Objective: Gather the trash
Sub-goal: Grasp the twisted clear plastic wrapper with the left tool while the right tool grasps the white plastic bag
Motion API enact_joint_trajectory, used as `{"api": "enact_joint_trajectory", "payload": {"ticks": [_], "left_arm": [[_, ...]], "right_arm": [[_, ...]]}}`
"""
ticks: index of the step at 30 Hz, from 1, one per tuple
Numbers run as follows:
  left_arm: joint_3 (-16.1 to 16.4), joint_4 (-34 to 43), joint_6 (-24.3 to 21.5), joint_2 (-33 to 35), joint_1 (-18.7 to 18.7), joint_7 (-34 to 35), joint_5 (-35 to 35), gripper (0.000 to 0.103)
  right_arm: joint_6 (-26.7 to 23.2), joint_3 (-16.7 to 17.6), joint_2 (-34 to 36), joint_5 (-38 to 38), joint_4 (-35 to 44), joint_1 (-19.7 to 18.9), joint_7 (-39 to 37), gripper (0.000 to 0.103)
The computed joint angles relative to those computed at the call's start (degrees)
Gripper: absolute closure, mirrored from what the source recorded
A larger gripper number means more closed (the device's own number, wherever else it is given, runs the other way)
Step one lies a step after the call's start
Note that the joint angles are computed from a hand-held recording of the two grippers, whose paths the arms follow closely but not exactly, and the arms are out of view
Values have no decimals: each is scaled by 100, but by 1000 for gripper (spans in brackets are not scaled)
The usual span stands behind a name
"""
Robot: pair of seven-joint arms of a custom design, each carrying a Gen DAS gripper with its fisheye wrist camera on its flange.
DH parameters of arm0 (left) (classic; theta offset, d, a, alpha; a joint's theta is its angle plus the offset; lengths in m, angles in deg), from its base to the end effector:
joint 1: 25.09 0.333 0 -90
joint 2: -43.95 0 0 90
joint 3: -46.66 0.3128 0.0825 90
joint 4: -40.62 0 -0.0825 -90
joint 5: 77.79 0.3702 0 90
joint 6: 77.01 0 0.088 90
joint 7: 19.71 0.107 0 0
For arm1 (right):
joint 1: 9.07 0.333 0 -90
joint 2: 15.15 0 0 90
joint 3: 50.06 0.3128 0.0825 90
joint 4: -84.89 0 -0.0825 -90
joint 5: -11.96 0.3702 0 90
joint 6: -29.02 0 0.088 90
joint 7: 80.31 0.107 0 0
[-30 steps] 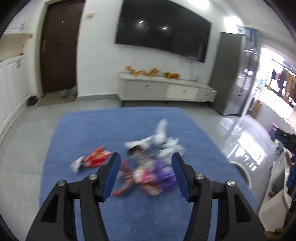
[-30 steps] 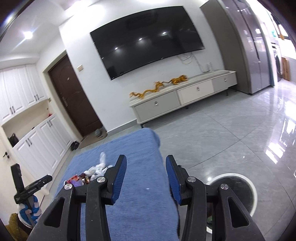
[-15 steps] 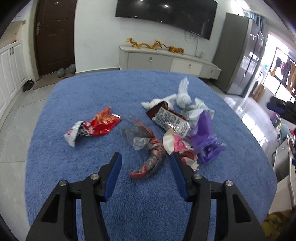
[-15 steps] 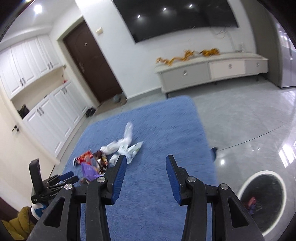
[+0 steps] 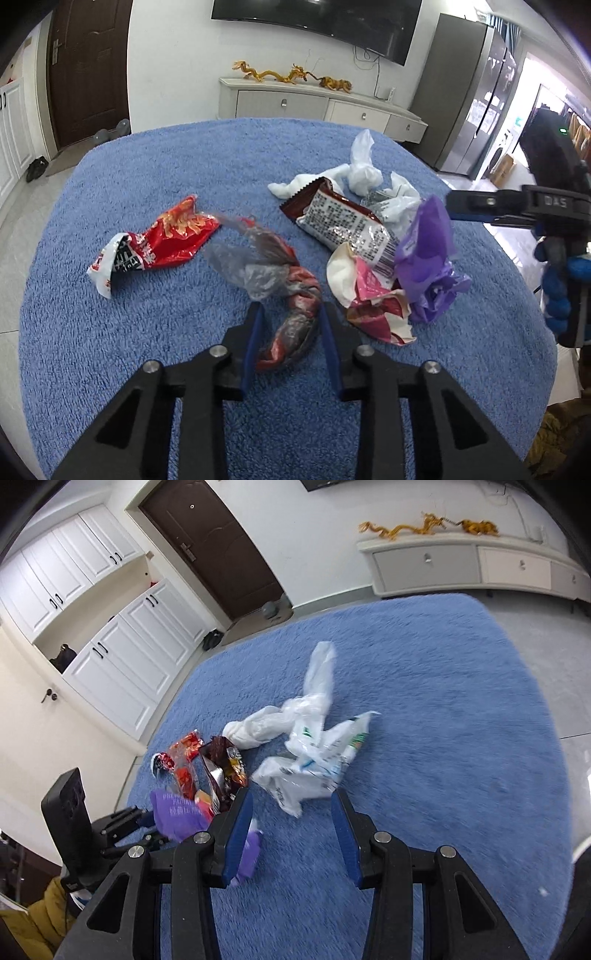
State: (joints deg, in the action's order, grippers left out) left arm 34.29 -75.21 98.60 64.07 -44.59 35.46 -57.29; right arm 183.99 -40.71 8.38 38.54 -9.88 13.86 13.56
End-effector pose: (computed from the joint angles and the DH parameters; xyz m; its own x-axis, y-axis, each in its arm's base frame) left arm 0.5295 -0.3496 0.3666 -0.3175 -0.9242 0.2121 -0.7802 0.1275 -0.6124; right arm 0.6069 0.3451 0.4497 0.2144 -0.8483 -0.4842 -0.8884 0.0366 -0.4576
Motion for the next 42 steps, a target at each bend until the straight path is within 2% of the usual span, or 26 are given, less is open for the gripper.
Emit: {"api": "enact_joint_trajectory", "payload": {"ticks": [2,7,10,14,21,25,28,30,32,35,38,42], "left_arm": [[-80,-22,34,11,75,57,-54,78],[-188,-49,71,18,171,150,-169,78],[-264,-80,111,16,247,209,-274,78],[-267,-125,135,-14,253,235,-331,78],[-428,-178,195,-25,408,355,-506,78],[-454,-209,230,-34,431,377,-565,78],[-425,-217,248,-40,408,382,-578,78],[-416,-218,263,-31,395,373,-579,78],[-446,-231,268,-40,426,390,-600,78],[-512,-230,261,-41,490,438,-648,78],[-512,-230,255,-49,494,444,-676,81],[-572,-265,273,-70,558,458,-755,83]], "right_arm": [[-47,50,89,80,114,-30,-47,52],[-199,49,420,39,505,50,55,44],[-315,-22,562,-64,689,115,224,44],[-207,-50,708,-48,836,125,488,44],[-165,-319,723,-571,816,267,1001,44],[-31,-172,725,-520,813,175,957,44],[80,-136,814,-422,915,141,1004,35],[79,-170,850,-409,957,136,1107,34],[152,-225,841,-446,934,162,1220,34],[131,-565,746,-874,825,382,1662,34],[245,-505,656,-942,646,326,1717,33],[153,-330,850,-912,883,229,1554,33]]}}
